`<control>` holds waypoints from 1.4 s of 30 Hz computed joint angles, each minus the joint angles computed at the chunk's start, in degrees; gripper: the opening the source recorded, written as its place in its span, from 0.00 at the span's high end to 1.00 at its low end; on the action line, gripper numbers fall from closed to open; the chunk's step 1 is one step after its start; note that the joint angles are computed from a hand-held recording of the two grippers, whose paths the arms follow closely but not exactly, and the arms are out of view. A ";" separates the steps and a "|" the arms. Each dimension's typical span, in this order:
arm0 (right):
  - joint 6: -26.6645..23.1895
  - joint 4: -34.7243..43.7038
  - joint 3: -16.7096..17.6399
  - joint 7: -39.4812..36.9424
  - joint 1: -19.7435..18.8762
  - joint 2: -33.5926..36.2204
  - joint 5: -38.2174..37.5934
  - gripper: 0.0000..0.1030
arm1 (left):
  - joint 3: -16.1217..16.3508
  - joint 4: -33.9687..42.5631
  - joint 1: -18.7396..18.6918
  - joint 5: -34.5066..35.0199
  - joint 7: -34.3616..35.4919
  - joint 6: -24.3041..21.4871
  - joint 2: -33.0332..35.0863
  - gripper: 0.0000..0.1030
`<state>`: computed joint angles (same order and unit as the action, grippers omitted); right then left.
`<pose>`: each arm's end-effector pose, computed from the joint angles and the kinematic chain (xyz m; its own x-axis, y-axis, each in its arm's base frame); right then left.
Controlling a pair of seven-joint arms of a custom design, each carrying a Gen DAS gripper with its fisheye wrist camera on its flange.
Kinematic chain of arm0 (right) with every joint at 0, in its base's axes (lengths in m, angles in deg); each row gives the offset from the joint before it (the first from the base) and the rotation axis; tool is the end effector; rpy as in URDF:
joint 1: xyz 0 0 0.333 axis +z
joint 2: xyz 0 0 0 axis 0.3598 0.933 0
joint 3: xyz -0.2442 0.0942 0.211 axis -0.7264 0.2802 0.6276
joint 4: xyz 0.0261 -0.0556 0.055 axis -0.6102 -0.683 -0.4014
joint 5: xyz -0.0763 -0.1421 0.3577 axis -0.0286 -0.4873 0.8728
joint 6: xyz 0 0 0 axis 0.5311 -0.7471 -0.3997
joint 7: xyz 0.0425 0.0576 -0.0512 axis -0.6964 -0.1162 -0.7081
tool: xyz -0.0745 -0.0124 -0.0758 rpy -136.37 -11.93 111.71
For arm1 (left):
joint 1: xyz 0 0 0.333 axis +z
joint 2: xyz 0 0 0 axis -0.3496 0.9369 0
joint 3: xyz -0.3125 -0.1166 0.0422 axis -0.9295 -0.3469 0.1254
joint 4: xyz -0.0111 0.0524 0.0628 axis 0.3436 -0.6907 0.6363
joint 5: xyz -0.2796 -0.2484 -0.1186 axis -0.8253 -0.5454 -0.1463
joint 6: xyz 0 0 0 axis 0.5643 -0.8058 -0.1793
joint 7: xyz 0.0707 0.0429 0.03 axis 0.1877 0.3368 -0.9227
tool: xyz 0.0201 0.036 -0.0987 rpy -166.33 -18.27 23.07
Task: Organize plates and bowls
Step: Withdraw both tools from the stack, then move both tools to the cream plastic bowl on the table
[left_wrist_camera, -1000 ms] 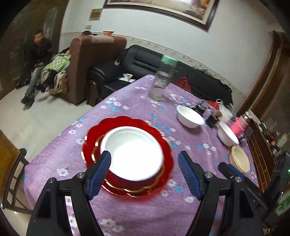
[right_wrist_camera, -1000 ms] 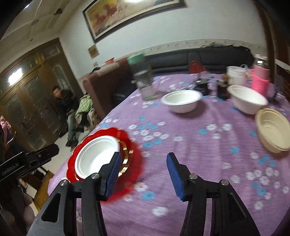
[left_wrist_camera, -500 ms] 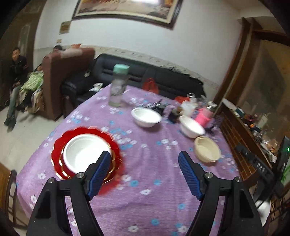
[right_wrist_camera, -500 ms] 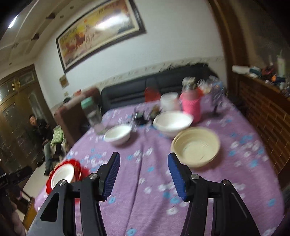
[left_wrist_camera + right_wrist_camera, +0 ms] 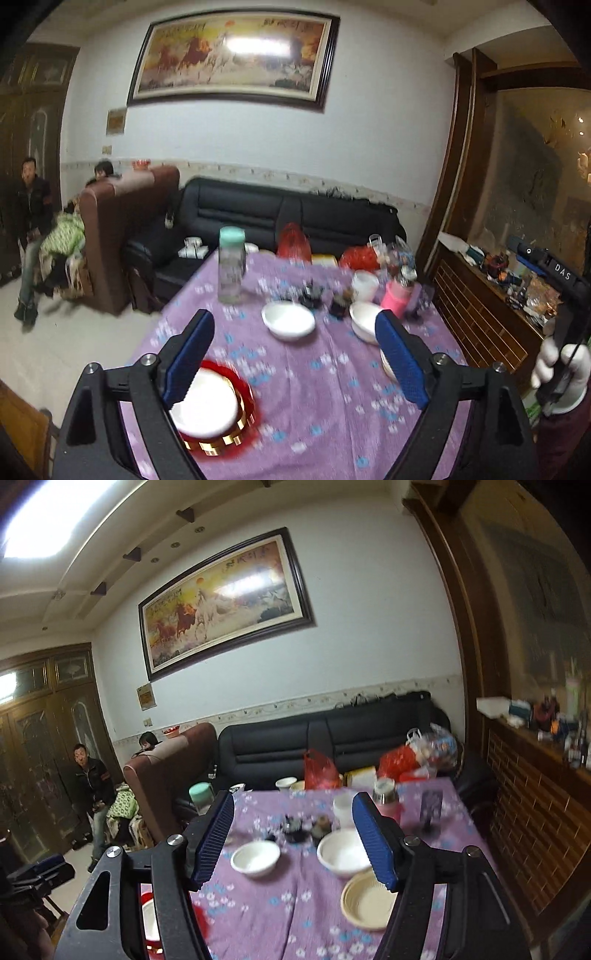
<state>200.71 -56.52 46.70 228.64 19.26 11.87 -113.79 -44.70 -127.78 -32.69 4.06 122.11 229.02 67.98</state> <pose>0.3422 0.1492 0.7933 -0.3472 -0.9220 -0.1713 -0.1760 0.2435 -0.9538 0.4984 -0.1420 0.7539 -0.5646 -0.8091 0.1631 -0.4062 0.1004 -0.9083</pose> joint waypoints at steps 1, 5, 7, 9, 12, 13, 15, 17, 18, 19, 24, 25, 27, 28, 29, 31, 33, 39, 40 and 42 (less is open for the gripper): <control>-1.32 2.18 0.52 -0.87 -0.53 1.32 -0.20 0.30 | -0.40 1.80 0.14 0.63 -0.18 1.46 1.34 0.08; -5.55 10.42 0.75 -3.18 -0.57 8.19 -0.03 0.29 | -3.08 9.51 1.93 7.70 -7.38 6.79 8.19 0.07; -5.66 13.15 -0.86 -4.11 1.05 12.32 1.62 0.29 | -4.11 14.57 2.83 12.86 -13.55 5.83 12.63 0.07; -5.29 14.52 -2.62 -4.42 2.60 15.78 3.04 0.29 | -4.83 20.20 3.10 19.76 -20.97 4.03 18.10 0.07; -2.50 14.65 -6.39 -5.52 5.25 20.60 6.70 0.29 | -5.06 27.27 2.56 27.65 -28.06 -1.28 24.62 0.07; -1.72 14.66 -7.23 -5.87 5.89 22.37 7.60 0.29 | -5.19 30.15 2.35 29.20 -29.54 -3.96 27.10 0.07; -0.40 14.84 -8.65 -6.97 7.01 25.50 8.89 0.29 | -5.28 37.23 1.60 32.14 -32.50 -10.26 33.04 0.07; 0.50 15.08 -9.67 -8.06 7.96 28.58 9.64 0.29 | -5.34 41.87 1.18 33.59 -34.61 -14.19 37.10 0.07; 1.11 14.57 -10.30 -8.73 8.33 29.22 9.88 0.29 | -5.29 44.49 0.92 34.23 -35.79 -16.04 39.51 0.07; 1.72 14.52 -11.02 -10.25 8.73 30.27 10.65 0.29 | -5.39 45.97 0.91 34.52 -36.29 -17.08 40.93 0.07; 1.84 11.56 -14.22 -12.70 7.72 30.43 13.13 0.29 | -5.95 54.11 -0.48 36.19 -38.46 -23.27 48.71 0.07; 1.29 10.60 -14.67 -12.44 7.10 30.08 13.18 0.29 | -6.44 55.52 -0.71 35.91 -38.39 -24.73 50.14 0.07; 0.64 7.88 -15.95 -12.28 5.77 29.19 14.45 0.29 | -7.12 57.07 -1.38 35.47 -38.27 -26.22 51.87 0.07; 0.33 6.18 -16.47 -11.93 5.05 28.41 15.11 0.29 | -7.48 57.39 -1.77 35.22 -38.10 -26.67 52.50 0.07; 0.38 4.30 -16.86 -11.42 4.28 27.57 15.39 0.29 | -7.93 57.34 -2.21 34.91 -37.66 -27.00 52.89 0.07; 1.36 -0.55 -17.70 -10.43 2.65 25.32 15.86 0.29 | -8.69 58.03 -3.15 34.43 -36.52 -28.15 53.75 0.07; 2.97 -5.54 -18.52 -9.81 1.12 22.88 16.67 0.30 | -9.37 57.04 -4.37 33.97 -35.32 -28.65 53.87 0.07; 9.98 -17.39 -20.11 -8.59 -2.19 17.34 20.93 0.30 | -10.83 53.38 -8.89 32.83 -33.93 -30.19 54.27 0.09; 10.98 -18.89 -20.23 -8.78 -2.55 16.86 21.59 0.30 | -10.73 53.26 -9.57 32.96 -34.12 -30.44 54.45 0.12; 12.83 -21.03 -20.72 -9.84 -2.74 16.62 23.35 0.31 | -10.68 54.47 -11.34 33.45 -34.98 -32.40 55.91 0.22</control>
